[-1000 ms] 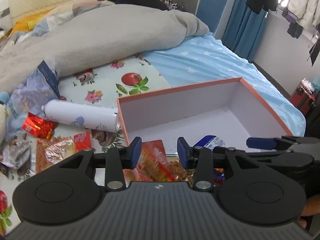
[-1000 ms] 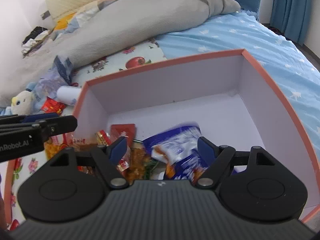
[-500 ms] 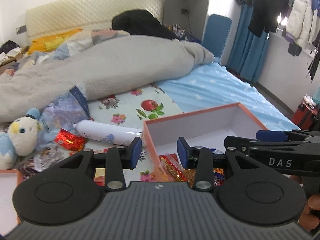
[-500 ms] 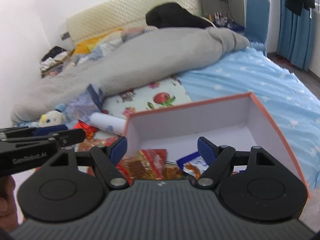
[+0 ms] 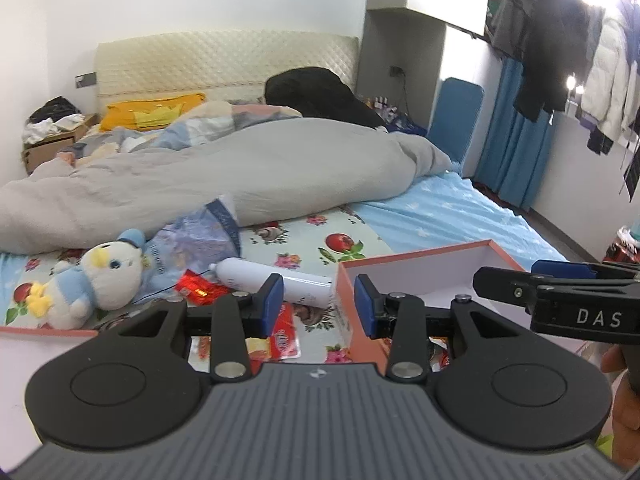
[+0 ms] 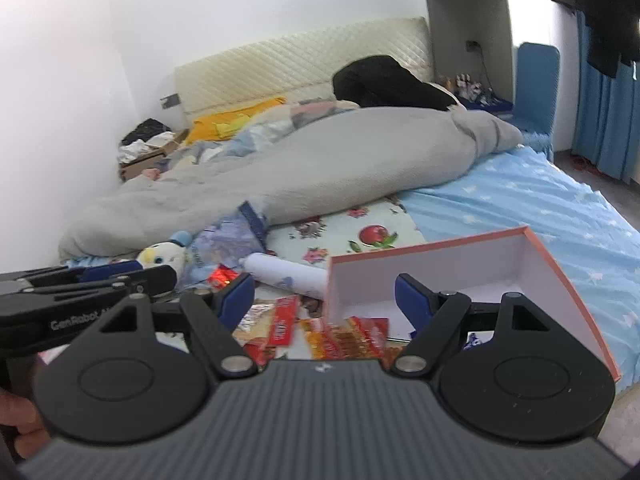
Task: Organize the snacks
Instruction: 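Open both tools to drop the packs into the pink box, then withdraw both open tools from the box back toward the snack pile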
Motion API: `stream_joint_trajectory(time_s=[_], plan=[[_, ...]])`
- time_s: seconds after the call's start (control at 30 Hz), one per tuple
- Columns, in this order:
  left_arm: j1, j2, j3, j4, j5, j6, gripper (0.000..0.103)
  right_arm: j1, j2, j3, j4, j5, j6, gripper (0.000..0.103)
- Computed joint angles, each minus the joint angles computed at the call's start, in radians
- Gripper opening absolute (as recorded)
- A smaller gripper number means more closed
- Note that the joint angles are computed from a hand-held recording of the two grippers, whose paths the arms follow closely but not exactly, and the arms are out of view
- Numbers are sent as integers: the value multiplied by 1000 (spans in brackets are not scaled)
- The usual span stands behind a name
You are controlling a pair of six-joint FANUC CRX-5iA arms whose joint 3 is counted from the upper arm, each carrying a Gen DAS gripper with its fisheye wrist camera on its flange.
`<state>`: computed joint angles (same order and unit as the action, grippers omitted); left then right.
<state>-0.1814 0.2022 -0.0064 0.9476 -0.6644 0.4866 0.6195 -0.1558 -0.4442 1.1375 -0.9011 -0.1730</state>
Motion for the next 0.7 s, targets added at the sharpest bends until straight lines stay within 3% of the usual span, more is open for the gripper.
stream_joint_trajectory(time_s=[0.2, 0.7], plan=[[66, -83, -112, 75, -3, -53, 45, 63, 11, -6, 53, -8, -48, 79], [236, -192, -304, 113, -29, -92, 45, 187, 71, 4, 15, 0, -67, 79]])
